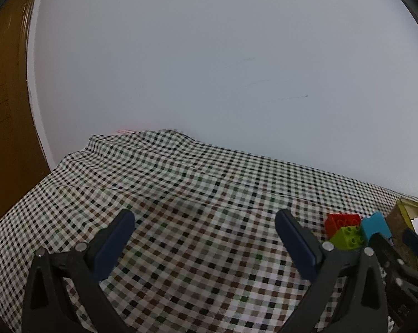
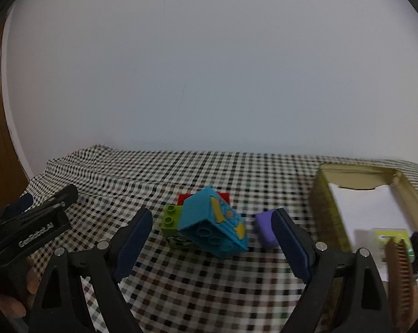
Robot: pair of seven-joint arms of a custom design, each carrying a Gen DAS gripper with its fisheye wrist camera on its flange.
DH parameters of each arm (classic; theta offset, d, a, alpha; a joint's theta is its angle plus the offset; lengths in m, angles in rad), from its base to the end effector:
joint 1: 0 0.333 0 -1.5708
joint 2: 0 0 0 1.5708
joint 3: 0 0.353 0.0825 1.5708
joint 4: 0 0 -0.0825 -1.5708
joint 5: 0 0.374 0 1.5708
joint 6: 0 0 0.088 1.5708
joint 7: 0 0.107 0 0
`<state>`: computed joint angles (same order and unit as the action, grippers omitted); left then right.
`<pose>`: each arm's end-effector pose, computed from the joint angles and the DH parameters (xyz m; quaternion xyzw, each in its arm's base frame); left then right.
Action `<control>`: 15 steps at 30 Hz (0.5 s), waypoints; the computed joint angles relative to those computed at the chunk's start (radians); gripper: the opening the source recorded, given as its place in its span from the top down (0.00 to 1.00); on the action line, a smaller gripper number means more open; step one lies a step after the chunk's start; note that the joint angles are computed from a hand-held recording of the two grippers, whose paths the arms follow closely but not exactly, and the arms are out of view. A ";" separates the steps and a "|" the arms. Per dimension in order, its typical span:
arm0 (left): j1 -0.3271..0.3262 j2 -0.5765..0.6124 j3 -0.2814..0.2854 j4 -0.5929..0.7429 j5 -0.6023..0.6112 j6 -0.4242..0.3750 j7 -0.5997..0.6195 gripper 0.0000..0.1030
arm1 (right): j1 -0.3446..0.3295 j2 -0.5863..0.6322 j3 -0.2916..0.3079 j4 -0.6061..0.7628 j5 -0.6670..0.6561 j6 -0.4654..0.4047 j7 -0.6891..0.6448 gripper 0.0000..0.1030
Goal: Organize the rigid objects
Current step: 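Grasp the blue Duplo brick with the right tool while the left grasps the lime brick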
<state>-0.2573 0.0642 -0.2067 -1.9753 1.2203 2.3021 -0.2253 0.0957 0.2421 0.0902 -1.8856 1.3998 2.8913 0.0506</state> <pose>0.5417 -0.2462 0.5169 -0.7714 0.4171 -0.2615 0.4032 0.6379 0.0563 0.4698 -0.7386 0.4746 -0.2325 0.4185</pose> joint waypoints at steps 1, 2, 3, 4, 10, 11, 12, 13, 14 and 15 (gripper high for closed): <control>0.001 -0.005 0.001 -0.007 -0.001 0.008 0.000 0.01 | 0.011 0.014 -0.011 0.011 -0.064 0.001 0.063 0.14; 0.003 -0.008 0.002 -0.011 -0.003 0.012 0.001 0.01 | 0.023 0.030 -0.025 0.020 -0.155 -0.008 0.146 0.15; 0.005 -0.012 0.003 -0.016 -0.005 0.015 0.004 0.01 | 0.031 0.046 -0.041 0.031 -0.249 -0.032 0.234 0.17; 0.008 -0.011 0.003 -0.016 -0.005 0.018 0.009 0.01 | 0.031 0.057 -0.045 0.040 -0.302 -0.047 0.286 0.20; 0.015 -0.011 0.004 -0.014 -0.007 0.030 0.023 0.01 | -0.035 0.089 -0.017 0.090 -0.365 -0.170 0.393 0.30; 0.015 -0.011 0.004 -0.013 -0.007 0.030 0.024 0.01 | -0.044 0.090 -0.014 0.094 -0.362 -0.189 0.399 0.32; 0.015 -0.011 0.003 -0.012 -0.008 0.028 0.025 0.01 | -0.059 0.094 -0.012 0.103 -0.354 -0.226 0.402 0.34; 0.014 -0.011 0.002 -0.011 -0.009 0.027 0.025 0.01 | -0.071 0.098 -0.010 0.112 -0.348 -0.262 0.405 0.35; 0.014 -0.012 0.001 -0.007 -0.025 0.022 0.041 0.01 | -0.077 0.114 -0.014 0.143 -0.358 -0.299 0.427 0.38; 0.014 -0.011 0.001 -0.006 -0.027 0.021 0.042 0.01 | -0.085 0.130 -0.014 0.163 -0.356 -0.320 0.431 0.39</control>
